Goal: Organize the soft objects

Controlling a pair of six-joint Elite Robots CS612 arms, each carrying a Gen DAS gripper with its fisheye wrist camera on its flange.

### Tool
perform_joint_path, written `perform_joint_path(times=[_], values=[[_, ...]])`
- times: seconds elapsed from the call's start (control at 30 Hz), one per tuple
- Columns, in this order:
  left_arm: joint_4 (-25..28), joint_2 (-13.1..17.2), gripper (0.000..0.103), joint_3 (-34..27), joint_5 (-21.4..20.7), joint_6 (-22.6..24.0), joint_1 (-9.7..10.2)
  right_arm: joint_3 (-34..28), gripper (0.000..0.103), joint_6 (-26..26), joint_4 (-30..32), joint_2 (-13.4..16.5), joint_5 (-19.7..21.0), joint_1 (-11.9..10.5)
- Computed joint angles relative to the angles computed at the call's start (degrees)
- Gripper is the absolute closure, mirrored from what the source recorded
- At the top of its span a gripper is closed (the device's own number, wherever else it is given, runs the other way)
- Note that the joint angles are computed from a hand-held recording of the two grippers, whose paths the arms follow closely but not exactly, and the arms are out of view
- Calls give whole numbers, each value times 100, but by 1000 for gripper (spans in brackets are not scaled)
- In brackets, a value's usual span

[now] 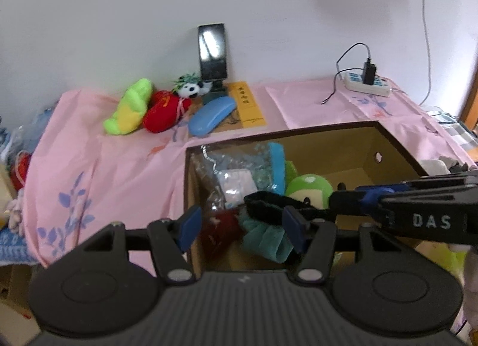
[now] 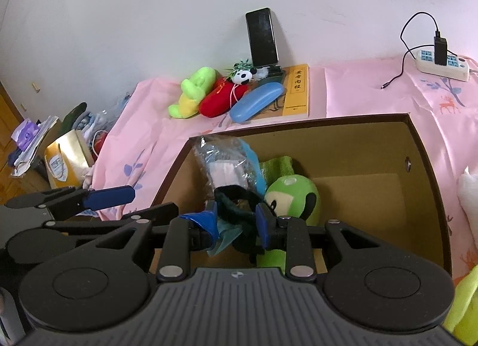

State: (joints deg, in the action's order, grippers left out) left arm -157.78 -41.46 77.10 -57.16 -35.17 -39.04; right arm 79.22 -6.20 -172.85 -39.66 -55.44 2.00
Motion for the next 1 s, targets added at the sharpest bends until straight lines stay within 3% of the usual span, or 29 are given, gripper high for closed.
perform_joint_path(times=[0.43,1.0], values=[[793,-195,43,125,411,-802,-227,451,92,-443,32,-242,338,-104],[1684,-298,43,203,554,-1820,-437,683,92,-1227,813,-391,585,-202]])
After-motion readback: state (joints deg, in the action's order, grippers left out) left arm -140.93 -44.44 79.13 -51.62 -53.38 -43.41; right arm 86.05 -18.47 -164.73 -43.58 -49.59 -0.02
